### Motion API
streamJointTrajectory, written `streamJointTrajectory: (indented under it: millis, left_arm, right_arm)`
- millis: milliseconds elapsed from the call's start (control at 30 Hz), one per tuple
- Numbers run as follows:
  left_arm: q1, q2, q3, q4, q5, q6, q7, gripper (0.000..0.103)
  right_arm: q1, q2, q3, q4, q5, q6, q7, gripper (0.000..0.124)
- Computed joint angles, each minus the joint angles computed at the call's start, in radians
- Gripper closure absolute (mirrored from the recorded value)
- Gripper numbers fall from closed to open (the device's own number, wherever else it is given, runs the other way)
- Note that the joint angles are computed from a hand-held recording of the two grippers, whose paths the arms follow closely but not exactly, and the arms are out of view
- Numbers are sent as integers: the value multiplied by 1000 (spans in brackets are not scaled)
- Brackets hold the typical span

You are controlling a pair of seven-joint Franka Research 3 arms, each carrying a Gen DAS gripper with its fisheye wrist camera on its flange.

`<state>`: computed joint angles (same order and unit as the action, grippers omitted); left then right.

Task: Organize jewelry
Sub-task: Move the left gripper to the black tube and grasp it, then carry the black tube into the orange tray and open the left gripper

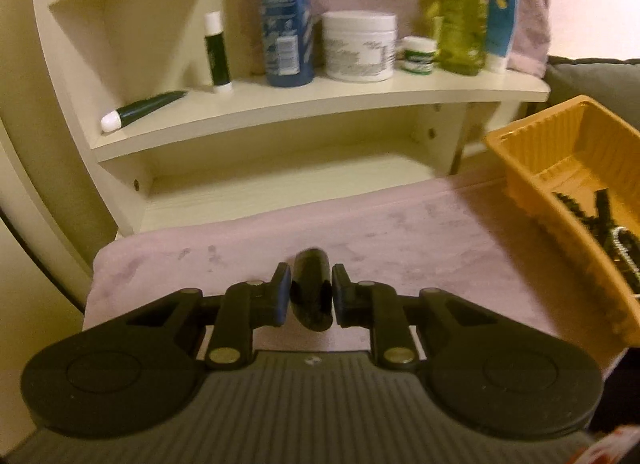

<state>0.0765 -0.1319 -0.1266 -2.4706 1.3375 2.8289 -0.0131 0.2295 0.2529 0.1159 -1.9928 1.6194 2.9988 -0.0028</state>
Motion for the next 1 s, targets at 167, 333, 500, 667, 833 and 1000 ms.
streamJointTrajectory:
  millis: [167, 333, 500, 667, 833, 1000]
  left_arm:
    - [-19, -36, -22, -8, -16, -14, -12, 84]
    - [-29, -60, -38, -11, -34, -24, -15, 84]
    - [-33, -84, -48, -18, -43, -30, -14, 84]
    - [-31, -104, -56, -24, -39, -20, -23, 84]
    - [-33, -112, -67, -19, -32, 0, -42, 84]
    - [-40, -98, -81, 13, -1, 26, -81, 84]
  right_arm:
    - [-4, -2, -1, 1, 20, -14, -25, 116]
    - [-4, -11, -6, -5, 43, -30, -48, 116]
    - [2, -12, -12, -1, 67, -36, -63, 117]
    - [3, -13, -18, -3, 76, -49, -61, 117]
    - [-7, -15, -22, -9, 55, -81, -17, 118]
    - [-22, 0, -19, -8, 24, -111, 34, 118]
